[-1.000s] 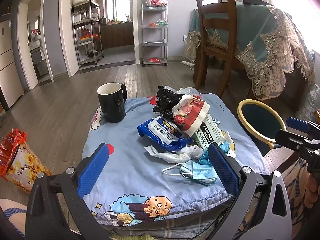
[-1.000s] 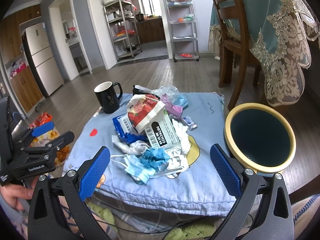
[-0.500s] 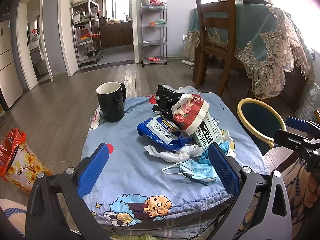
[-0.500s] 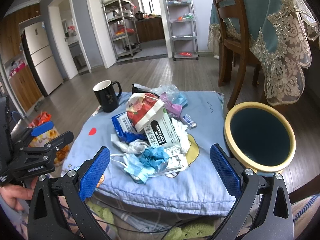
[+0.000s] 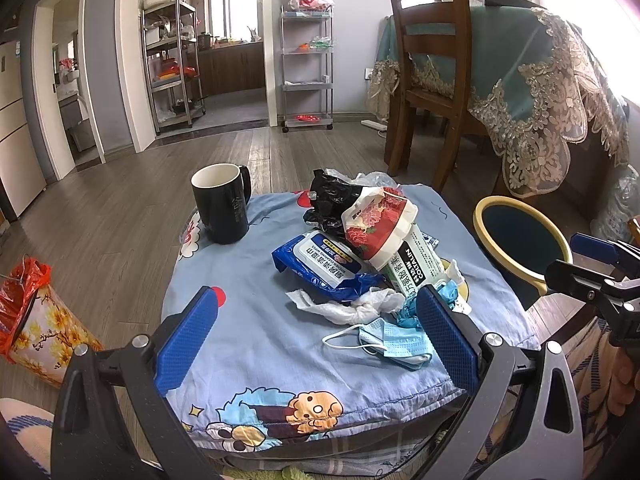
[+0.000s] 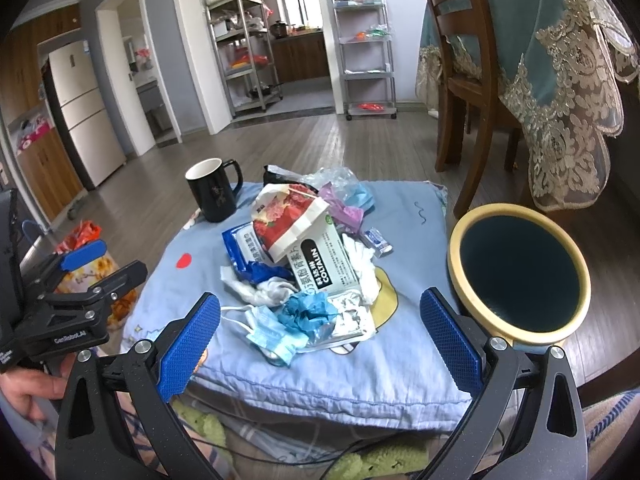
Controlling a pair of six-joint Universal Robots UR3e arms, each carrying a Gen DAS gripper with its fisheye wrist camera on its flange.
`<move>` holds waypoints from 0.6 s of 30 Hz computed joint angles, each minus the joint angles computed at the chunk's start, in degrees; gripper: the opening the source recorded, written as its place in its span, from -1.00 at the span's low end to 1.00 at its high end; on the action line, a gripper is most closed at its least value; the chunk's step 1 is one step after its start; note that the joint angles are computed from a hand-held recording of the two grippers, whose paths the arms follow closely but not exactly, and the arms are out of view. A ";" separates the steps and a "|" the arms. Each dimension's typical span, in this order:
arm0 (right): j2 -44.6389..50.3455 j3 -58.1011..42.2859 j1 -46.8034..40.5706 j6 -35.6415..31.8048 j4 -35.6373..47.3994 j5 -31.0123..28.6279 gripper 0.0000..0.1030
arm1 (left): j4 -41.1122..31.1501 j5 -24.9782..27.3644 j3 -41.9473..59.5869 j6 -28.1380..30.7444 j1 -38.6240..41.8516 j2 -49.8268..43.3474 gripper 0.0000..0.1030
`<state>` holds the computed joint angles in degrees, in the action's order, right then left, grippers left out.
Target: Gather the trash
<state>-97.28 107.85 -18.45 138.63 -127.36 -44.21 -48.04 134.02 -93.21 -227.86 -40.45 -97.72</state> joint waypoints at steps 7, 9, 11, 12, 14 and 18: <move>0.00 -0.50 -0.62 -2.00 2.33 0.05 0.93 | 0.96 -1.38 0.04 0.46 0.68 -0.03 0.89; 0.80 -2.69 0.71 -1.18 4.33 -1.23 0.93 | 1.95 -3.54 -0.23 1.55 2.05 0.22 0.89; 2.17 -5.18 1.56 -0.98 6.72 -2.17 0.93 | 2.60 -5.84 -0.54 2.35 3.67 0.63 0.89; 2.50 -5.80 1.56 -1.24 7.39 -2.39 0.93 | 2.95 -7.04 -0.64 2.90 4.50 0.77 0.89; 3.20 -7.21 1.62 -1.98 8.66 -3.23 0.93 | 2.63 -9.73 -0.04 4.91 6.49 0.70 0.89; 5.15 -11.45 3.43 -2.93 10.08 -6.28 0.93 | 1.87 -13.80 1.71 9.33 10.21 0.38 0.87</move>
